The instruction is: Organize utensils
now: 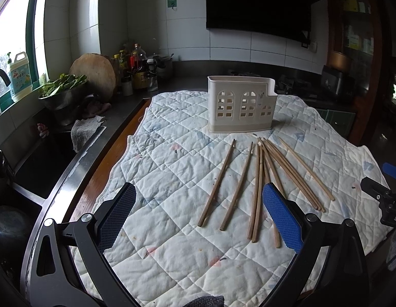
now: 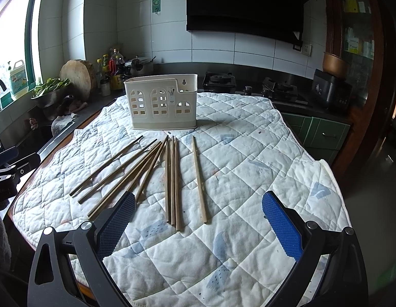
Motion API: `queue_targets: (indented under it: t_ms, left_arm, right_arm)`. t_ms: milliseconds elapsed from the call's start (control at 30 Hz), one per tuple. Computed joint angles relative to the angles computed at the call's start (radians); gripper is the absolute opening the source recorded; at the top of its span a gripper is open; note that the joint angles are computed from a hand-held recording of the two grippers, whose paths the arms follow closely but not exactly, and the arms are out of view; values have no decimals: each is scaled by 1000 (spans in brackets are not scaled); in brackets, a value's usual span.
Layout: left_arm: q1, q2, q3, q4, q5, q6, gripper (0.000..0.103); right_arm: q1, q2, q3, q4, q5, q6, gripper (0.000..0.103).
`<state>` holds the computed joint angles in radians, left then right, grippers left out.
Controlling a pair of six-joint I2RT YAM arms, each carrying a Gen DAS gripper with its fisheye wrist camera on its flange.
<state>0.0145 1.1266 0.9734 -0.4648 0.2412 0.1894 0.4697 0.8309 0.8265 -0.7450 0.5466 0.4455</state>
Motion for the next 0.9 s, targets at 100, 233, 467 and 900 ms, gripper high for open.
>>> queue_targets:
  t_ms: [100, 233, 467, 900]
  left_arm:
    - [0, 10, 12, -9, 1, 1, 98]
    - [4, 29, 21, -13, 11, -2, 98]
    - [-1, 54, 30, -9, 13, -2, 98]
    - [14, 97, 37, 10, 38, 10, 97]
  right_arm:
    - [-40, 0, -26, 42, -36, -29, 96]
    - [-58, 2, -40, 59, -55, -34, 96]
    - [-66, 2, -49, 73, -66, -41, 96]
    - [-143, 9, -84, 122, -140, -84, 87]
